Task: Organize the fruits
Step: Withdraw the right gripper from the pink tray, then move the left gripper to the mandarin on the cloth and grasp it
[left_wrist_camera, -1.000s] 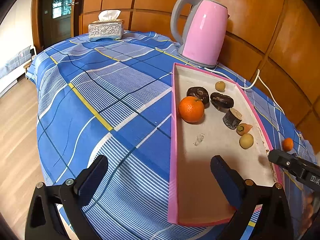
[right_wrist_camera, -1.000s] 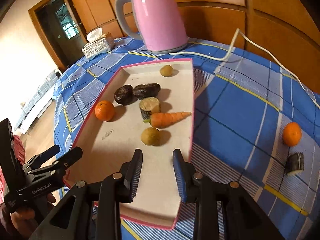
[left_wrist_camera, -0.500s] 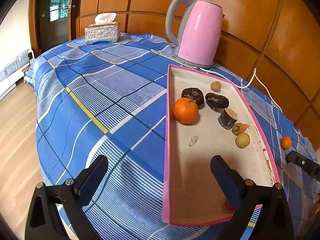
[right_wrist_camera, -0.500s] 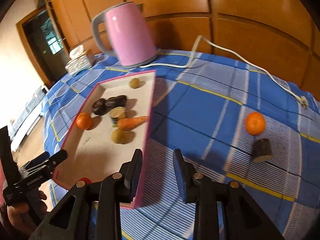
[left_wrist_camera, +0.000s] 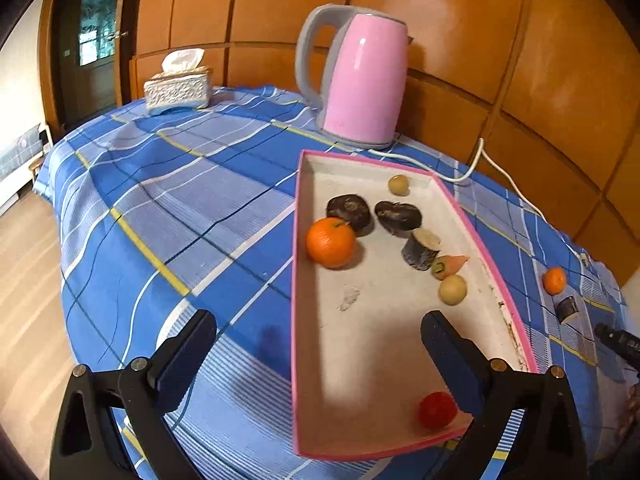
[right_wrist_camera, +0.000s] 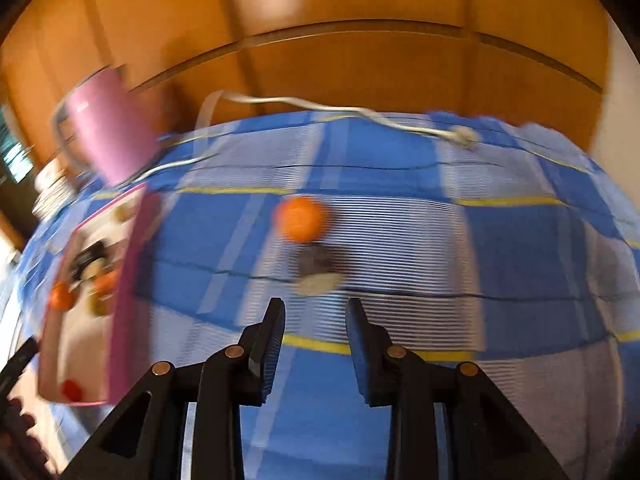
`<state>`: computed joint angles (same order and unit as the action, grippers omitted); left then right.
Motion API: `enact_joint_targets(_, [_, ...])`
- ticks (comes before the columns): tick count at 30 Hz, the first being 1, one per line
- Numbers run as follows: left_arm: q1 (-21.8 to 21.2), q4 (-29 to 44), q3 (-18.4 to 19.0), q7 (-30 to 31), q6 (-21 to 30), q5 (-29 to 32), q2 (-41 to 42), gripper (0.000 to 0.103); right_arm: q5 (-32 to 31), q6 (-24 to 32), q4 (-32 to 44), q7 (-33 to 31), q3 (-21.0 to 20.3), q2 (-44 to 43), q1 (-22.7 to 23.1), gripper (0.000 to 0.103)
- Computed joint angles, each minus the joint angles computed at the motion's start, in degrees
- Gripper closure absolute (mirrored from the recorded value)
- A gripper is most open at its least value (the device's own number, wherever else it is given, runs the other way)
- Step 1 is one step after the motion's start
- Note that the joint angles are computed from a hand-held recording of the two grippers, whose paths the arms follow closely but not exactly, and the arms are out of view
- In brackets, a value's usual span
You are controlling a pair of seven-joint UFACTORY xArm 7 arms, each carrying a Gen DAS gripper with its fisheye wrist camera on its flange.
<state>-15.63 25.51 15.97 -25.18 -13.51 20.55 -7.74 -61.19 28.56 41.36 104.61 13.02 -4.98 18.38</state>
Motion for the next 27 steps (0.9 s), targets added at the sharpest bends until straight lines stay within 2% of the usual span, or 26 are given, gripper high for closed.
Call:
enact_joint_targets(2, [-1.73,0.30,1.79,-0.81,-0.77,1.92,-0.03,0.000,1.21,2.60,-2.65,2.06,-0.11,-2.48,-0.44,0.071])
enact_joint_targets(3, [-4.06,0.81,4.46,-2.43,-0.74,4.50,0.01,0.000,2.09,4.31,-3.93,2.99,0.07,-3.68,-0.79,0.072])
enact_joint_targets(6, [-14.16,2.62,15.13,-7.12,0.59,11.08,-0.30,0.000,5.58,10.11,-7.77,6.13,1.13,-7.20,-1.86,0.071])
enact_joint_targets(7, [-18.49,3.20,19.16,-7.45,1.02,11.85,-0.59,0.000,6.84,11.79,-8.74,7.09,1.49,-7.97,-2.22,0.071])
enact_joint_targets(8, [-20.81,3.46,21.12,-7.11,1.22,11.77,-0.79,0.000,8.01,13.61,-9.74,8.18,1.82,-8.63,-2.62,0.071])
enact_joint_targets(9, [-24.89,3.94,24.75,-6.78,1.59,11.97,-1.14,0.000,8.89,15.01,-10.73,9.35,2.11,-9.16,-2.99,0.071])
enact_joint_targets(10, [-26.65,4.18,25.99,-6.21,1.90,11.51,-1.35,0.000,9.81,16.03,-11.65,10.36,2.24,-9.63,-3.34,0.071])
enact_joint_targets(13, [-26.11,4.60,23.92,-4.51,2.76,9.25,-1.06,0.000,10.58,18.03,-14.06,13.29,2.81,-10.77,-4.36,0.071])
enact_joint_targets(16, [-29.59,5.08,25.56,-2.48,4.37,7.16,-1.17,0.000,10.30,20.09,-13.76,13.66,3.47,-10.27,-4.35,0.067])
enact_joint_targets(19, [-36.94,5.95,30.74,1.09,6.18,4.00,-1.45,0.000,9.14,22.57,-12.65,14.30,4.26,-8.53,-3.55,0.065])
enact_joint_targets(22, [-38.89,6.71,30.43,3.42,6.40,1.81,-0.73,0.000,8.03,23.57,-12.30,15.60,3.91,-7.56,-2.55,0.063])
enact_joint_targets(24, [-44.74,7.37,34.29,6.39,7.29,-1.15,-1.04,0.000,7.75,23.54,-12.54,15.87,3.39,-7.81,-2.11,0.061])
enact_joint_targets(27, [-49.31,8.29,36.52,9.57,8.40,-4.71,-0.94,0.000,7.20,23.41,-12.62,16.13,3.00,-7.69,-1.90,0.060])
